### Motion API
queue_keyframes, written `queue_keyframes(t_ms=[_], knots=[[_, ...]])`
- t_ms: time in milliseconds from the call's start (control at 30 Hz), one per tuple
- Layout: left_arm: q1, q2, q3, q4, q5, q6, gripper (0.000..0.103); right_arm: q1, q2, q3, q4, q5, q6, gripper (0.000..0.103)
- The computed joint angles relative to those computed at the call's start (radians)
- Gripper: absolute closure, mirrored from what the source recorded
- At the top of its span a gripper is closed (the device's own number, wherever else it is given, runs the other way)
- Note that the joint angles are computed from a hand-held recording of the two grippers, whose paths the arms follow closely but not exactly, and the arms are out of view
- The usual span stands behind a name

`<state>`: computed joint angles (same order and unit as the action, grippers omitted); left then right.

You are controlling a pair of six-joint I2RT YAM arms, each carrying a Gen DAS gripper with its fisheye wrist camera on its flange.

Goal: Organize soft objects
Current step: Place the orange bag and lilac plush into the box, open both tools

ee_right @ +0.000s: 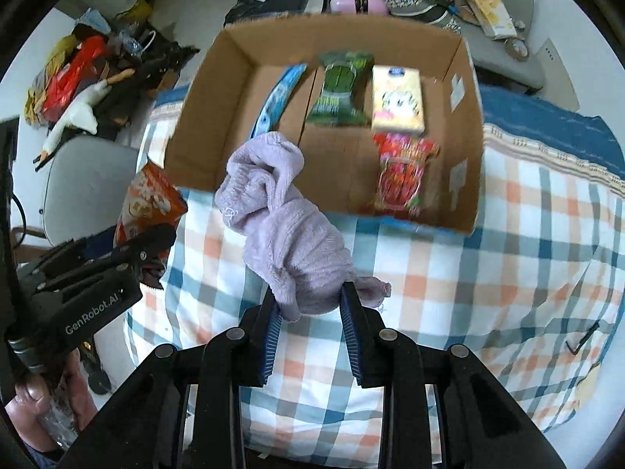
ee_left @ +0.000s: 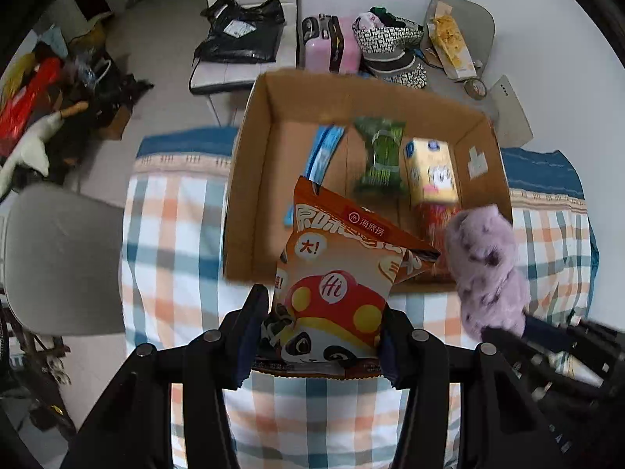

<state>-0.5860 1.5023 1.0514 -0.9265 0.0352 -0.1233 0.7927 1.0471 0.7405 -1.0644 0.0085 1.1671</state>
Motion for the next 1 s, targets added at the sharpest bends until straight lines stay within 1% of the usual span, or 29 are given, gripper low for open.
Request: queue_keyframes(t_ms=[100,200,433,600,700,833,1000], knots=[[-0.011,0.086,0.103,-0.016,-0.017,0.002,0.055,-0.066,0.033,0.041,-0.016,0.023,-0.055,0.071],[-0.011,0.176,0.202,-0.033,-0.037,0.012,0.055,-0.148,0.067,0.072,-0.011,0.013,-0.112,0.072],[0.01,0.348,0.345,-0.06,-0.026,0.024,0.055,-0.345,0.173,0.102,0.046,-0.02,-0.245,0.071],[0.022,0.466,0.403,-0.066,-0.009,0.029,0.055,-0.455,0.263,0.109,0.102,-0.059,-0.315,0.072],[0.035,0.535,0.425,-0.072,0.025,0.028,0.055,-0.507,0.328,0.102,0.152,-0.095,-0.345,0.072],[0.044,0.611,0.435,-0.07,0.05,0.027,0.055,-0.551,0.407,0.081,0.217,-0.139,-0.371,0.072],[0.054,0.666,0.434,-0.067,0.077,0.027,0.055,-0.582,0.503,0.062,0.285,-0.174,-0.389,0.072]])
